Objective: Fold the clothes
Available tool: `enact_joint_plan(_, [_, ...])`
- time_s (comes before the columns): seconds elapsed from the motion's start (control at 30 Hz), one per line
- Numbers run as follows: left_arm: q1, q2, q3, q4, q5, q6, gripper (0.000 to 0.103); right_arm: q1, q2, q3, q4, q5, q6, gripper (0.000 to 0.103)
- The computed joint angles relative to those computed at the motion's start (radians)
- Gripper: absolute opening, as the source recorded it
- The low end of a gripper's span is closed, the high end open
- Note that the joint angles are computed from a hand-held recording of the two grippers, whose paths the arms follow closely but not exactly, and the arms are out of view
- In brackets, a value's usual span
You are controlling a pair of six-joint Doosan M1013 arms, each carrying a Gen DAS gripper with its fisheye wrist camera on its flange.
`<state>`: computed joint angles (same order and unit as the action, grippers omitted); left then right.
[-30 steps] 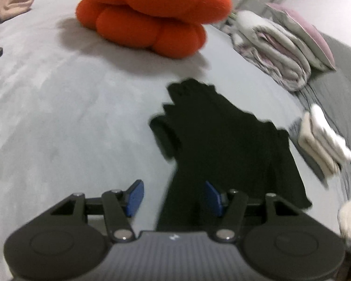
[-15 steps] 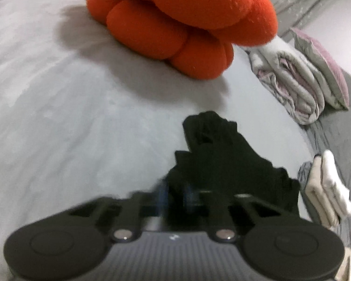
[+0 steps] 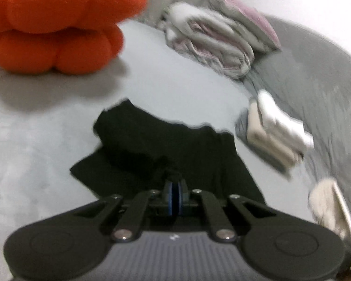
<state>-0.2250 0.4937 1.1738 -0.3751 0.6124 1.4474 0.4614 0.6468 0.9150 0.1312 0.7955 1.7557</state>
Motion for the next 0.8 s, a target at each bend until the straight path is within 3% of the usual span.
enact_joint_plan(0.03, [-0.001, 0.001, -0.001, 0.004, 0.010, -0.003, 0.006, -0.001, 0.001, -0.001, 0.002, 0.001, 0.001, 0.042])
enact_joint_plan(0.13, [0.003, -0.008, 0.013, -0.001, 0.013, -0.015, 0.022, -0.003, 0.002, -0.004, 0.006, 0.004, 0.004, 0.042])
enact_joint_plan(0.17, [0.006, -0.016, 0.026, -0.001, -0.006, -0.027, 0.034, -0.003, 0.002, -0.004, 0.009, 0.003, 0.003, 0.042])
enact_joint_plan(0.23, [0.014, -0.035, 0.056, 0.016, -0.055, -0.072, 0.043, -0.005, 0.001, -0.003, 0.017, -0.001, 0.001, 0.042])
enact_joint_plan(0.37, [0.034, -0.052, 0.092, 0.146, -0.105, -0.329, 0.044, -0.007, -0.002, 0.002, 0.023, -0.006, 0.004, 0.042])
enact_joint_plan(0.47, [0.051, -0.046, 0.097, 0.165, -0.093, -0.463, 0.044, -0.007, -0.002, 0.002, 0.025, -0.006, 0.005, 0.042])
enact_joint_plan(0.63, [0.056, -0.020, 0.091, 0.103, -0.098, -0.522, 0.043, -0.007, 0.001, -0.001, 0.024, 0.001, 0.004, 0.042])
enact_joint_plan(0.73, [0.042, -0.005, 0.087, 0.173, -0.139, -0.626, 0.040, -0.006, 0.003, -0.003, 0.019, 0.006, 0.006, 0.042])
enact_joint_plan(0.8, [0.040, 0.005, 0.074, 0.196, -0.137, -0.675, 0.003, -0.006, 0.005, -0.005, 0.015, 0.010, 0.006, 0.042])
